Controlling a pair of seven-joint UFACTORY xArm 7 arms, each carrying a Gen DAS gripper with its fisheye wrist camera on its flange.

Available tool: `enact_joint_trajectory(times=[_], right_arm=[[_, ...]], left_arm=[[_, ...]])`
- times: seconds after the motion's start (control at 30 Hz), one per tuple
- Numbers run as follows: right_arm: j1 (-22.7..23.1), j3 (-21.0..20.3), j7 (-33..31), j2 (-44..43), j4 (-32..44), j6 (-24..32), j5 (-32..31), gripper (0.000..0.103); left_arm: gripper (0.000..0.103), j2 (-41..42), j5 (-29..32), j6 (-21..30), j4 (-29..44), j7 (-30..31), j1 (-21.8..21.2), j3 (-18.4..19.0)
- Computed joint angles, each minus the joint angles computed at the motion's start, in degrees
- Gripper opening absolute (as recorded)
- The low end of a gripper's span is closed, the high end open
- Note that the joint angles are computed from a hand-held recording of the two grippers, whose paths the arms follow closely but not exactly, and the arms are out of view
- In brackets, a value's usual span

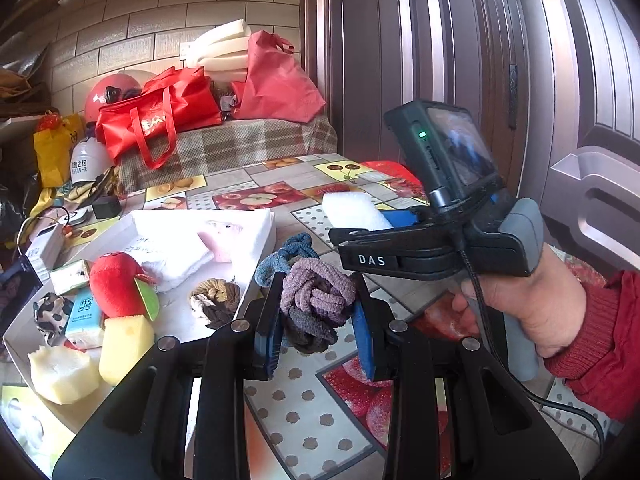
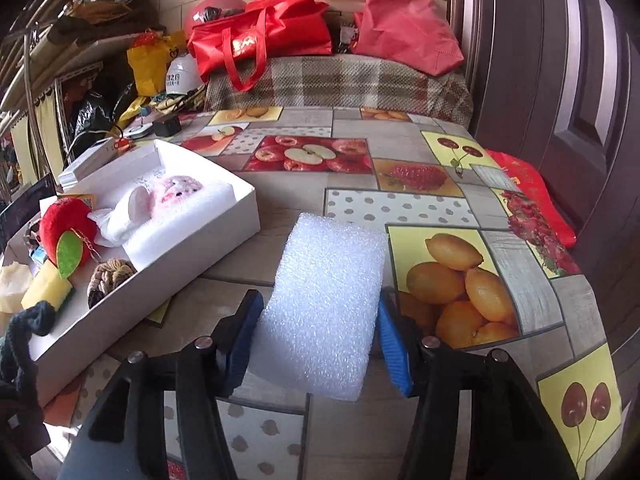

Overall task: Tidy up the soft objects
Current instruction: 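Carry the blue-purple rope toy and white foam block over the white box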

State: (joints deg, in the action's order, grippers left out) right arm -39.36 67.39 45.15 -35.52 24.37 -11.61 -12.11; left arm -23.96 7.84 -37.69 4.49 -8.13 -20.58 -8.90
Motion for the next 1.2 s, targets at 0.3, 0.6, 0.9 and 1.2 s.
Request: enact_joint_trajectory(times=[0.3,0.6,0.9,1.2], right_arm=[[13.5,-2.9,6.8,-15.9,-10.4,-7.5,5.1,0.057],[13.1,-0.8,8.9,-17.3,-9.2,-7.6,4.5,0.057],[13.7,-0.7,10.6,-18.7,-9.6,-6.8,3.6,0.057],[12.9,0.5,10.9,-17.9,-8.2,-7.4,2.5,0.057]], left_arm=[[0.029,0.0,0.0,-3.2,-1.0,-0.2,0.3,0.4],[0.030,-0.8,-4.2,-5.2,-2.3,0.8,1.6,-2.0],[0.030,-1.3,-6.3,-6.0,-3.1,3.9,3.4,-2.2],[0.030,-1.4,-4.3,-7.0,-4.1,5.4,6.0,1.7]])
